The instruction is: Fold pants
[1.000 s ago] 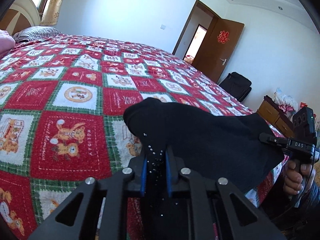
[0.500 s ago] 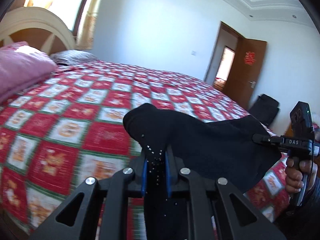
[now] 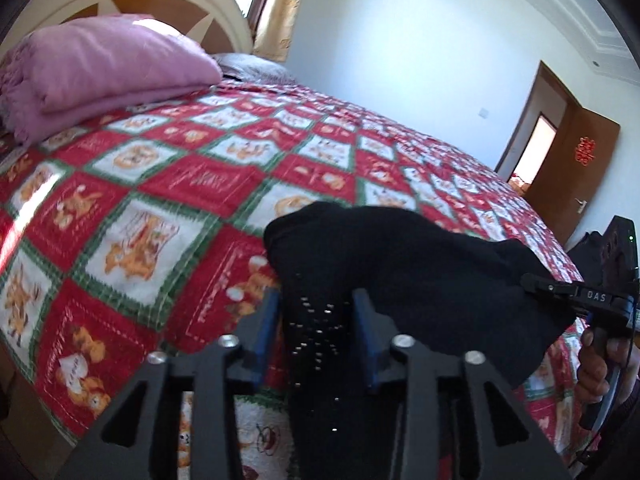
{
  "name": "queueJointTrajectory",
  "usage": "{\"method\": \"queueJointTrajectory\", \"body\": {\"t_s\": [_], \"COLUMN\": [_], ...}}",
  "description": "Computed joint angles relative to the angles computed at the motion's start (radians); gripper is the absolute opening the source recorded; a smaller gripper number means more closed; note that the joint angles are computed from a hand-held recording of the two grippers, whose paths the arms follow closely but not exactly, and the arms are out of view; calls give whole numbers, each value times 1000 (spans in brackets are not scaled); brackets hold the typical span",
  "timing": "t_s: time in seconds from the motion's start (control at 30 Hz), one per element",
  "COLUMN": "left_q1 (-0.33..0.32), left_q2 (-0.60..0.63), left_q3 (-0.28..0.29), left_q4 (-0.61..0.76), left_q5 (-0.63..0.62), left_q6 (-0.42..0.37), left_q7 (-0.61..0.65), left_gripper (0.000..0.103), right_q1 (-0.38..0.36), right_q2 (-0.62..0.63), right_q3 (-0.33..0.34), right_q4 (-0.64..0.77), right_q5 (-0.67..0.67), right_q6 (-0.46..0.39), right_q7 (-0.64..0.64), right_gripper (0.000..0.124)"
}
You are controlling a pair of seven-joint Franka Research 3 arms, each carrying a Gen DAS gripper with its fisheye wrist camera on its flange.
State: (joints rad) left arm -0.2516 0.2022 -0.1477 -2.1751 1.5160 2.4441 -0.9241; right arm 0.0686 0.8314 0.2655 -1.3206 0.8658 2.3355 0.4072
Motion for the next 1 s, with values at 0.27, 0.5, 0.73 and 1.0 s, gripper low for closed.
{"method": "queueJointTrajectory", "body": {"t_s": [0.27, 0.5, 0.73, 1.0], "left_q1": [-11, -17, -30, -65], "left_q2": [-7, -3, -18, -36], "left_q3": [-3, -11, -18, -46], "left_q4": [-18, -9, -30, -11], "left_q5": [-44, -89, -135, -243], "left_q6": [-41, -73, -105, -232], "left_q7": [3, 56, 69, 188], "left_gripper": [70, 72, 77, 75], "right_q1": [16, -1, -21, -26], "right_q2": [73, 45, 70, 11], "right_q3": [-30, -11, -10, -3], "right_q4": [103, 55, 98, 0], "right_q5": [-64, -68, -63, -41], "right_q6": [-22, 46, 10, 123], "right_q7": [142, 94, 127, 92], "right_gripper": [49, 52, 56, 60]}}
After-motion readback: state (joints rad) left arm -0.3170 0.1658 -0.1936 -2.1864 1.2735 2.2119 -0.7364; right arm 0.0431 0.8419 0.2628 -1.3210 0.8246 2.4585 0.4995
